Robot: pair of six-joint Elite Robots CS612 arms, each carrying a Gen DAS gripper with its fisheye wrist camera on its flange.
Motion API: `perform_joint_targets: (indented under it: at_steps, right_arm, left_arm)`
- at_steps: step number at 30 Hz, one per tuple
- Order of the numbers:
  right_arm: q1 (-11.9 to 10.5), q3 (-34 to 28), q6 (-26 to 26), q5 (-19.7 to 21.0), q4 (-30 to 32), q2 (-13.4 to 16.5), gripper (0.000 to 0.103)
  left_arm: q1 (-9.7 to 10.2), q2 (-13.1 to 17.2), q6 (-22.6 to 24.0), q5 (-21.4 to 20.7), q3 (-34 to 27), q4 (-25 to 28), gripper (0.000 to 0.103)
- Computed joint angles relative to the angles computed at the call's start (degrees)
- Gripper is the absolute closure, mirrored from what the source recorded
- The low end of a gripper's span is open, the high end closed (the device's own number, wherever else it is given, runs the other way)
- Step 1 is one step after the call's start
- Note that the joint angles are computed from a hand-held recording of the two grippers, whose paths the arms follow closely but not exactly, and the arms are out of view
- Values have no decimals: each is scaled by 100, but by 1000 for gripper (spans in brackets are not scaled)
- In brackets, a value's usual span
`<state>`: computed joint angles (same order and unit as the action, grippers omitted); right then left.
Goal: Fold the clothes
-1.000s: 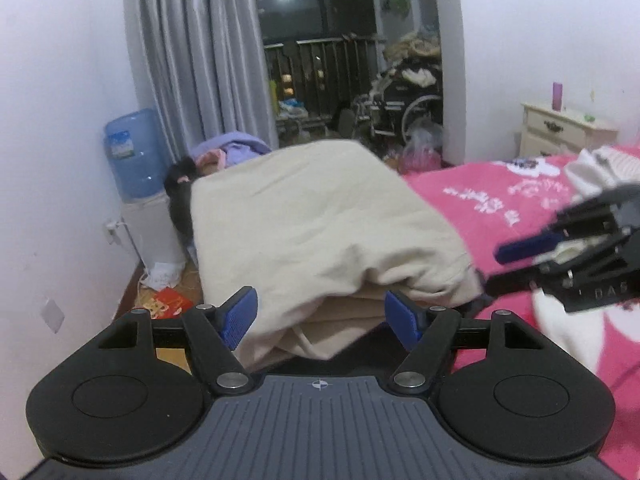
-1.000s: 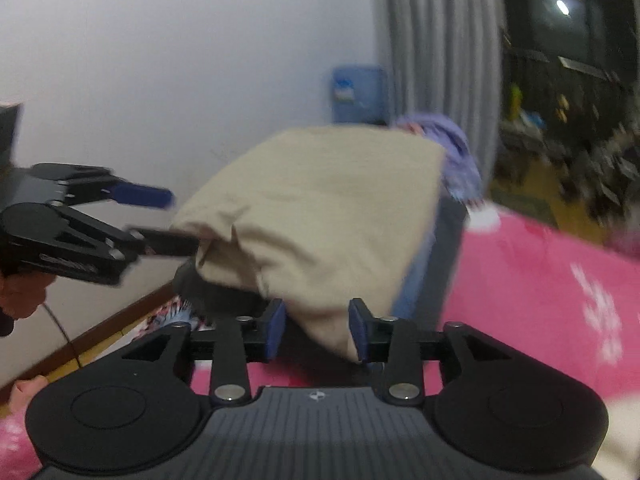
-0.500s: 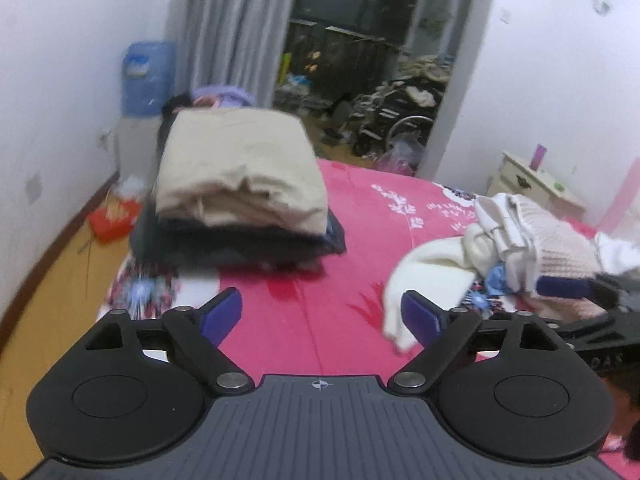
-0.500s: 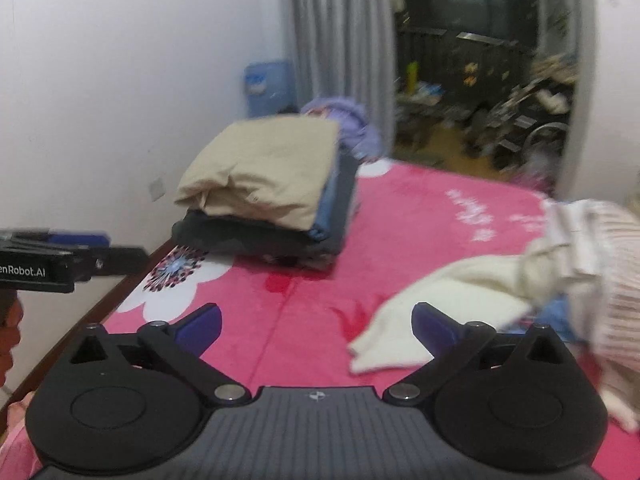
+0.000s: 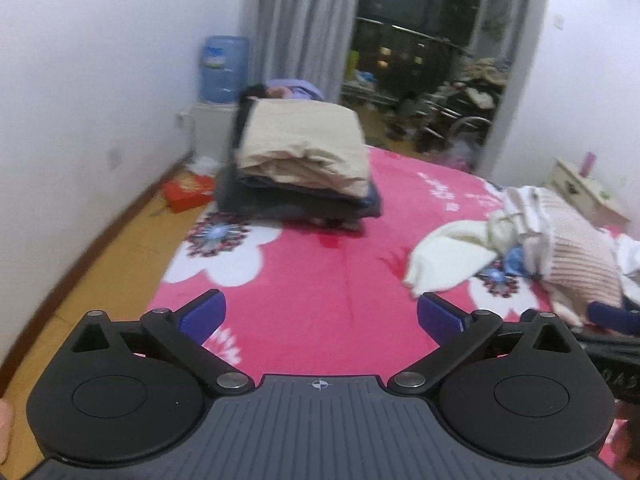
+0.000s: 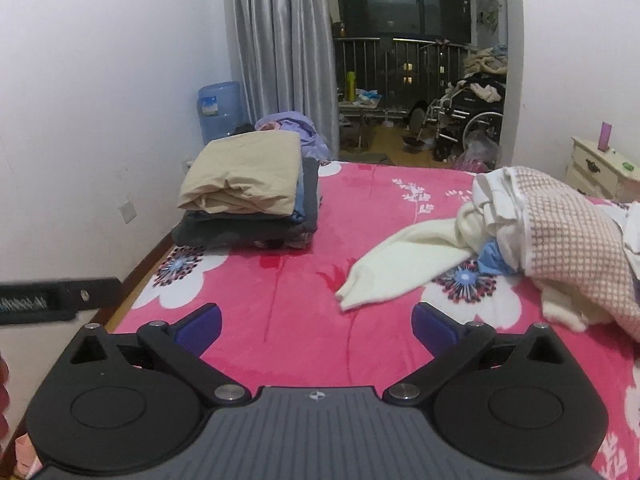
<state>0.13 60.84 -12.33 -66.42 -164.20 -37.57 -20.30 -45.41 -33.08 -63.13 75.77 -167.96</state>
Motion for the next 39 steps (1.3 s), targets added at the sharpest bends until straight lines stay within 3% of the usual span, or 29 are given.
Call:
perform_joint_targets:
  at_steps: [7, 15, 23, 33, 39]
  right_arm:
    - [60, 298, 139, -420, -222, -185, 0]
    - [116, 185, -86, -634, -323, -42, 0]
    - [107, -165, 137, -526, 34, 172, 0]
    - [153, -191, -159, -394, 186, 196, 0]
    - [168, -119, -318, -353, 185, 147, 0]
  left_arm:
    - [-74, -68, -211, 186, 190, 5, 0]
    - [-139, 96, -311, 560, 12, 239, 0]
    - [-144, 218, -604, 819, -153, 768, 0]
    - [-230, 207, -464, 1282, -96, 801, 0]
    - [-237, 171, -398, 1334, -51, 826, 0]
